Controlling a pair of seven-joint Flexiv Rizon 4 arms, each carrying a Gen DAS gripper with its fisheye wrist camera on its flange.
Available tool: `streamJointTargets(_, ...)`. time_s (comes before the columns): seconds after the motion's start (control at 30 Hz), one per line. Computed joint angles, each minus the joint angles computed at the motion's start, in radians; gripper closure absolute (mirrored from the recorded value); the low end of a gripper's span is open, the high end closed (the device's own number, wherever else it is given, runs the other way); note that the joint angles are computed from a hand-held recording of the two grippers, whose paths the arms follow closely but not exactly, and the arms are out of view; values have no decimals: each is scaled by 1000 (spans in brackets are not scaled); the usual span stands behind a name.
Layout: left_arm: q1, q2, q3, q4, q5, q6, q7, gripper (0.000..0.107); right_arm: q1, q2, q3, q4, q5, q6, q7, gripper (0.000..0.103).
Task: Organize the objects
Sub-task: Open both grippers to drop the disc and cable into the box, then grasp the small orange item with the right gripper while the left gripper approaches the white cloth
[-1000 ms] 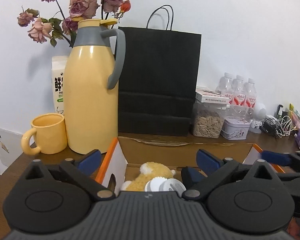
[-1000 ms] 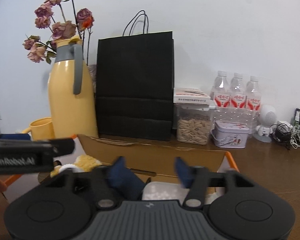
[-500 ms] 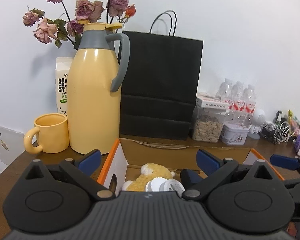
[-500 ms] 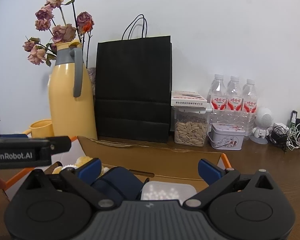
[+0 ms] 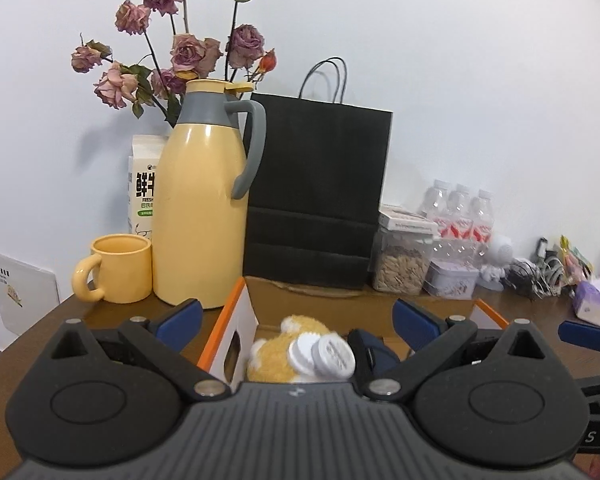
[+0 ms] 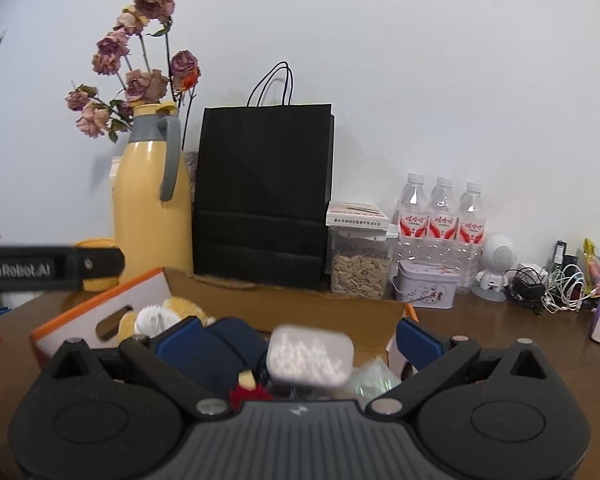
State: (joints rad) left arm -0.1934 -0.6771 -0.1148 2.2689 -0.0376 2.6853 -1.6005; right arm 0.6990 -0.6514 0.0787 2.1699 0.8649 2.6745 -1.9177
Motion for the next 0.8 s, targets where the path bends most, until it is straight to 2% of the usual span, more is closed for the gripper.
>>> streamJointTargets(0.13, 5, 0, 10, 53, 29, 42, 2, 4, 18, -20, 22, 42, 15, 41, 10, 0)
streamJointTargets(0.27, 13, 1, 17, 106, 52, 26, 20, 4, 32, -44, 56, 94, 25, 91, 62, 0)
streamJointTargets(0.47, 37, -15, 24, 167, 112, 20, 52, 4, 62, -66, 84, 167, 40, 111, 126, 0)
streamJointTargets(0.6, 74, -23, 13, 196, 157, -8, 41, 4, 77, -68, 94, 213, 30, 80, 165, 0)
streamJointTargets(0.8, 76, -27, 15, 214, 156, -18, 44, 4, 113, -45, 82, 260, 32, 14, 211, 3)
